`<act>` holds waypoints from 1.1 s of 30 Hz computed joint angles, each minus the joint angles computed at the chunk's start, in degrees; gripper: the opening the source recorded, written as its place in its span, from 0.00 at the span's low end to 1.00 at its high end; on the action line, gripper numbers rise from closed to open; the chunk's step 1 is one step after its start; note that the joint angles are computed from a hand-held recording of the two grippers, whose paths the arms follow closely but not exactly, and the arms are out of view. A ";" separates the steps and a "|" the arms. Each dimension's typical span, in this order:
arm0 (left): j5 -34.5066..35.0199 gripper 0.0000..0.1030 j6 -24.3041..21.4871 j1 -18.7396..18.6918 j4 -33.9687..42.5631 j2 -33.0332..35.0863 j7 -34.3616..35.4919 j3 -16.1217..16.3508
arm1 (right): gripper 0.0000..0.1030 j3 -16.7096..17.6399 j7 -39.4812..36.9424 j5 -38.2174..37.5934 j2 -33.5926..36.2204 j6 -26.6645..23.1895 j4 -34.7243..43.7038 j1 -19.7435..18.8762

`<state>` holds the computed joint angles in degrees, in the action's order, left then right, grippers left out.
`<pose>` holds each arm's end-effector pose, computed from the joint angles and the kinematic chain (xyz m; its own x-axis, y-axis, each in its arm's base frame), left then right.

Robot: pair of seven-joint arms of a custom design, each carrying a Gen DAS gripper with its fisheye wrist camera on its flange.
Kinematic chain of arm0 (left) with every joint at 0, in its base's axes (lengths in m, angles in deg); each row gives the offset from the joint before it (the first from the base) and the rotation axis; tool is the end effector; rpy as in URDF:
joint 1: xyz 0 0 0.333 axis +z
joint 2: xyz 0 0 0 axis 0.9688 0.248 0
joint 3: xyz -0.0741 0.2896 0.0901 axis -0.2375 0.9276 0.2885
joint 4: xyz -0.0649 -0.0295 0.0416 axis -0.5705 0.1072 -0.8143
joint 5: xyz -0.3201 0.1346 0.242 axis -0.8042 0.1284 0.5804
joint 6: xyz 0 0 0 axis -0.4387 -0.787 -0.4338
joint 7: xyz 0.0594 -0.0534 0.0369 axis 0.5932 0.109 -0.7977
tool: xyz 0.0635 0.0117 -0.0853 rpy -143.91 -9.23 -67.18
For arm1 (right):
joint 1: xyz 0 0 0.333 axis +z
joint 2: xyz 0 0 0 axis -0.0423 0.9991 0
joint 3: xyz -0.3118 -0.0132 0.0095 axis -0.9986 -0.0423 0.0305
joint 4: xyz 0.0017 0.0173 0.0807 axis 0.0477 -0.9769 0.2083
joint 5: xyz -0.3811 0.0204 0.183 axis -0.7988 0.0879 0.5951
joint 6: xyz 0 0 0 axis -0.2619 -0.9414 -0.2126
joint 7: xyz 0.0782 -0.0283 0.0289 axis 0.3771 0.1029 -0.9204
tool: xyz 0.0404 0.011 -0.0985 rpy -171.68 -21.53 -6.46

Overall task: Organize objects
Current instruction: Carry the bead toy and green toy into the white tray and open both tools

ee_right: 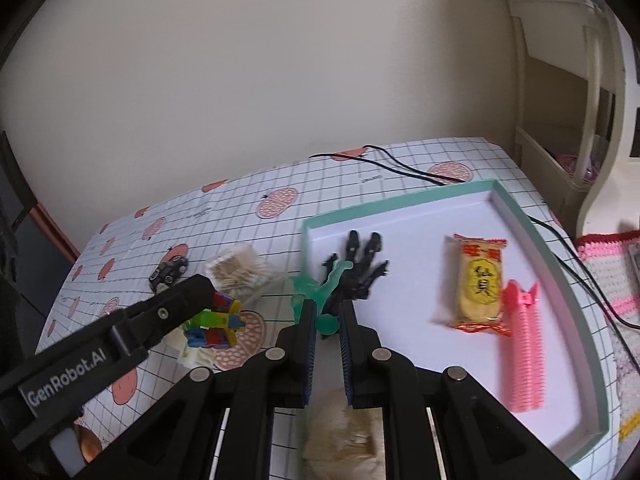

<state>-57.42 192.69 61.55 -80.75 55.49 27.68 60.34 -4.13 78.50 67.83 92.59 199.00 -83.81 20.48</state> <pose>0.4992 -0.1069 0.4775 0.1904 -0.8996 0.3931 -0.6856 -0.4085 -0.6026 0.5578 0.2884 0.4454 0.4501 -0.8536 -0.2620 -0.7231 -0.1762 -0.6679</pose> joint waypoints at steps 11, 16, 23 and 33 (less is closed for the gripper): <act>-1.72 0.31 -1.54 -2.25 3.18 3.01 1.98 -2.08 | 0.12 -1.80 3.51 -3.42 -0.58 -0.79 -1.30 -1.94; -3.07 0.32 -2.05 -2.75 4.39 4.42 3.28 -3.19 | 0.12 -2.34 4.12 -4.58 -0.79 -1.46 -1.75 -2.95; -6.42 0.32 -2.96 -3.49 5.81 6.02 6.06 -4.16 | 0.12 -2.69 4.97 -5.98 -0.56 -2.98 -1.89 -3.81; -12.21 0.32 -5.88 -3.35 7.54 7.99 10.89 -5.65 | 0.12 -3.17 9.49 -12.06 0.16 -5.27 -1.73 -3.78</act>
<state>-69.63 186.80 58.20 -73.21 63.47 38.57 54.69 -7.30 87.99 55.77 92.75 193.72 -85.53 16.70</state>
